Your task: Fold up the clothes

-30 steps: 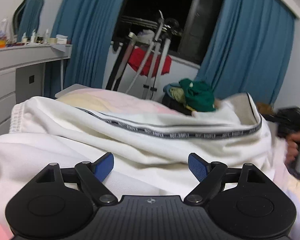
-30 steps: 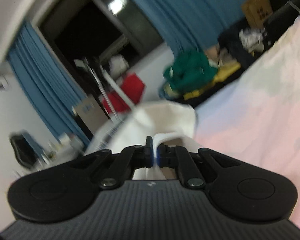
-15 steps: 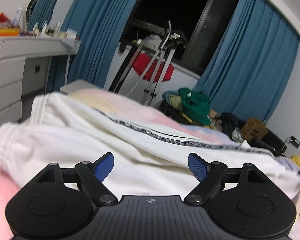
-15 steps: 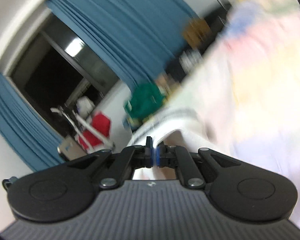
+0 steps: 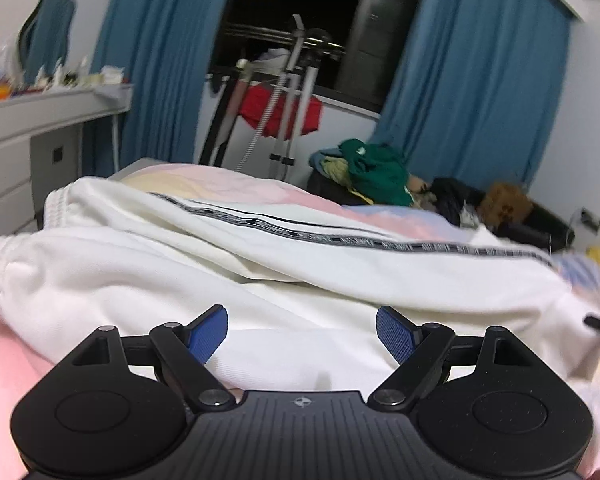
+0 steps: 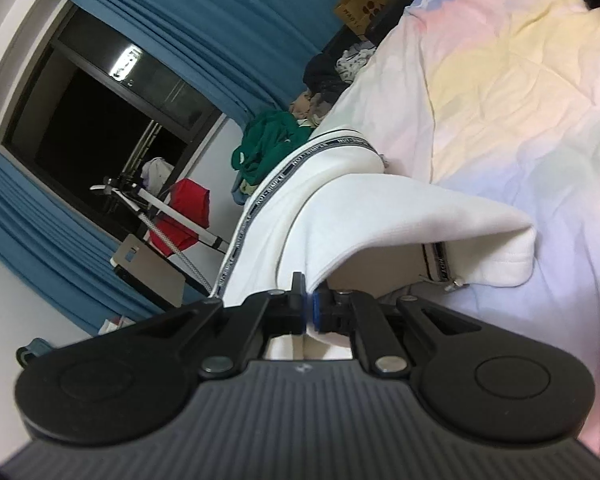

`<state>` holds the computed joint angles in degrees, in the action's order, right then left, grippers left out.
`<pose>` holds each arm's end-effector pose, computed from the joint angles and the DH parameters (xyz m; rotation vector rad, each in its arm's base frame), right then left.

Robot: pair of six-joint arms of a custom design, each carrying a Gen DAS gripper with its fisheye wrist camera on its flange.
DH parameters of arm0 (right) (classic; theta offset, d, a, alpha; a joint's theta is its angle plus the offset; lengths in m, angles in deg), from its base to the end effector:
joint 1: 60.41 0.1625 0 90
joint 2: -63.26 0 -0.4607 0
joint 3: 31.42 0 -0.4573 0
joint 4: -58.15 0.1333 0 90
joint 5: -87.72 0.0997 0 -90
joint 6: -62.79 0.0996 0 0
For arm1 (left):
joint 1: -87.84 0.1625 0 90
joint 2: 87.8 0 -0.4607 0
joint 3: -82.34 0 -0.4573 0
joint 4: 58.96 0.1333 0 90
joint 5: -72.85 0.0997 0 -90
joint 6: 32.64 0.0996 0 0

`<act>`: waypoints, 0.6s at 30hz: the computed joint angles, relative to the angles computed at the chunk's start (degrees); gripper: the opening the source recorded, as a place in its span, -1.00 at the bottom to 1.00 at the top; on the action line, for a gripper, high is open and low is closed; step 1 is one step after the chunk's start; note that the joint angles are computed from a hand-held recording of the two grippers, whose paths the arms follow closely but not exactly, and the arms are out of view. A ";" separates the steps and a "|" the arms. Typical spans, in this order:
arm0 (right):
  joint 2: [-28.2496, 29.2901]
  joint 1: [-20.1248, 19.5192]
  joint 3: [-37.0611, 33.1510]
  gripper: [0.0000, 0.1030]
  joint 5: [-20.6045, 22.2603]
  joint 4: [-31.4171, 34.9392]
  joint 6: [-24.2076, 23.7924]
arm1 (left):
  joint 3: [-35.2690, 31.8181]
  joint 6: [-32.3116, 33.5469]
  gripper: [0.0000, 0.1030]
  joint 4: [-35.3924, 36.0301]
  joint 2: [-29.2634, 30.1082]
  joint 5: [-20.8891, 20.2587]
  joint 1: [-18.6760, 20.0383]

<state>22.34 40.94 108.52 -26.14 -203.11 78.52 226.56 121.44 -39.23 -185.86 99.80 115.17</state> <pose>0.1686 -0.3676 0.0798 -0.4693 -2.4245 1.8523 -0.0576 -0.2797 0.2069 0.4352 2.2574 -1.3249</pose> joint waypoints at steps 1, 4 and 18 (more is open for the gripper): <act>0.20 -0.07 -0.29 -0.88 -0.26 0.08 -0.32 | 0.10 1.05 0.61 -0.74 0.65 0.30 -0.19; 0.57 -0.03 -0.28 -0.88 -0.62 -0.62 -0.49 | 0.22 5.17 0.62 -3.18 2.63 1.56 -0.68; 3.44 -0.63 -1.36 -0.88 -1.95 -6.12 -0.87 | -16.59 54.44 0.96 -25.55 28.35 15.90 7.34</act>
